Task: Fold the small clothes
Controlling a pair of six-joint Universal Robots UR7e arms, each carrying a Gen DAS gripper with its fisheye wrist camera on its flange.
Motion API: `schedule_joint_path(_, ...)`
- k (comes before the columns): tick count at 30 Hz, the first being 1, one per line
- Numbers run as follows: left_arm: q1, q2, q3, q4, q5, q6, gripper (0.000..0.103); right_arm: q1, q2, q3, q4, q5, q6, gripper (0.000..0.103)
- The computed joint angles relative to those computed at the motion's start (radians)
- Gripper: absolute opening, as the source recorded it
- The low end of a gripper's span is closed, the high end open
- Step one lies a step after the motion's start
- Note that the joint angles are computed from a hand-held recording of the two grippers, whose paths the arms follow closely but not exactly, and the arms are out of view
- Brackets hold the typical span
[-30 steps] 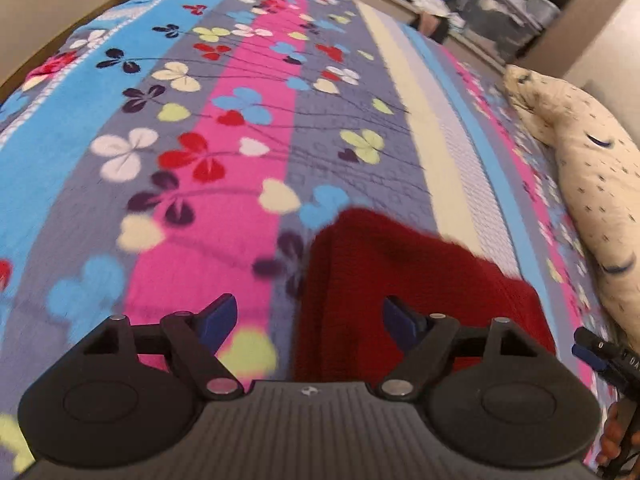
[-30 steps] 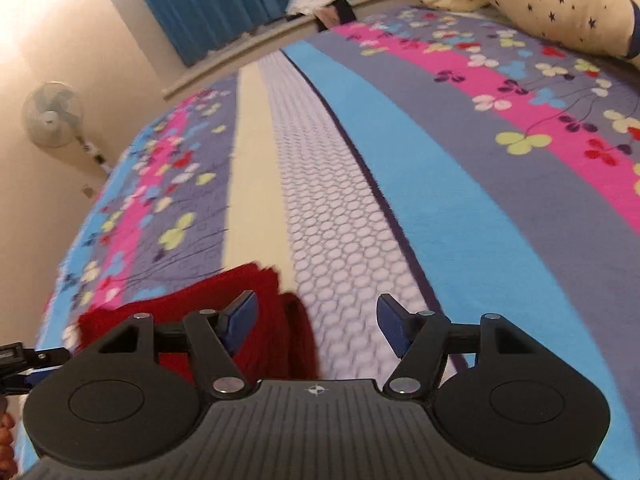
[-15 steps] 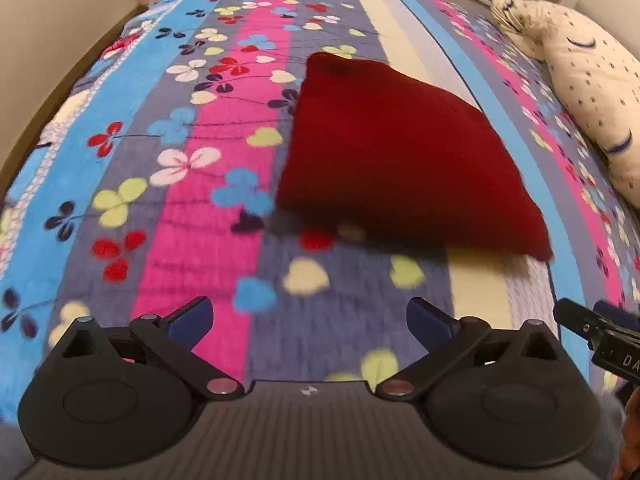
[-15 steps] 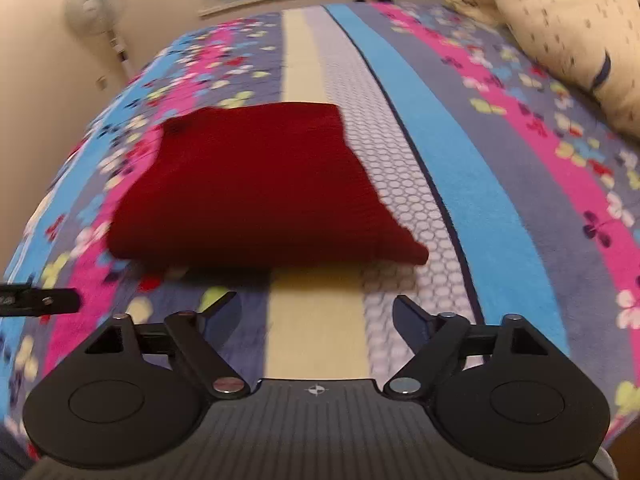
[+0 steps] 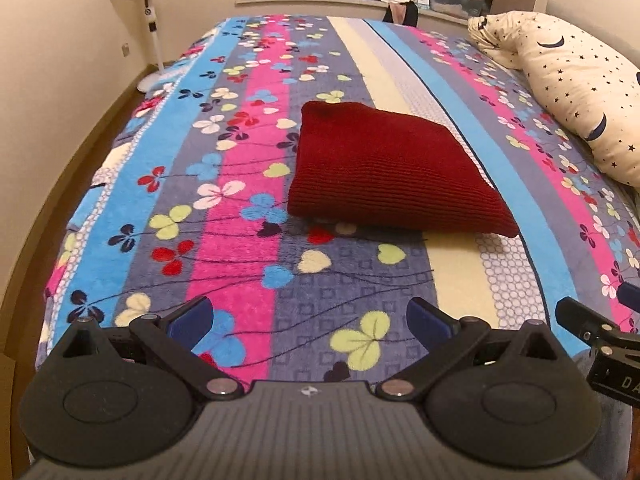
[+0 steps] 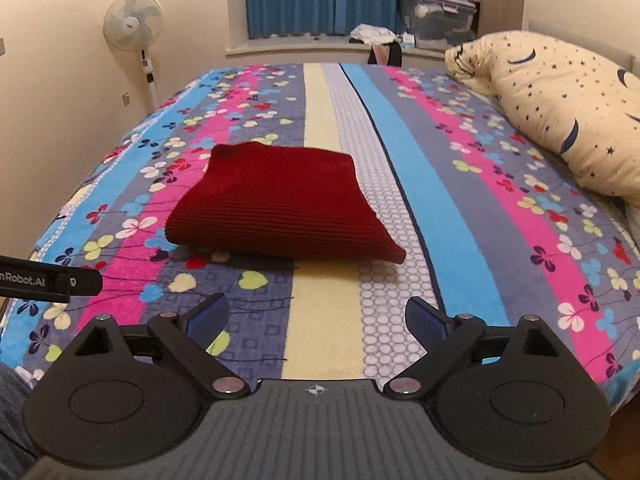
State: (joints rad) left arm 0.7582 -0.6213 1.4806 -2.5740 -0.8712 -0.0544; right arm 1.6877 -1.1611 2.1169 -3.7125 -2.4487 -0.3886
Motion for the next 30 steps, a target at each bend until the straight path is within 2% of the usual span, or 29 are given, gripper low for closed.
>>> schedule_joint_path(9, -0.014, -0.029, 0.043, -0.042, 0.001, 0.01, 0.103, 0.031, 0.001, 0.014, -0.061, -0.02, -0.054, 0.095)
schedule_joint_path(30, -0.017, -0.024, 0.039, -0.035, -0.011, 0.019, 0.103, 0.037, -0.011, 0.015, -0.039, -0.029, -0.032, 0.096)
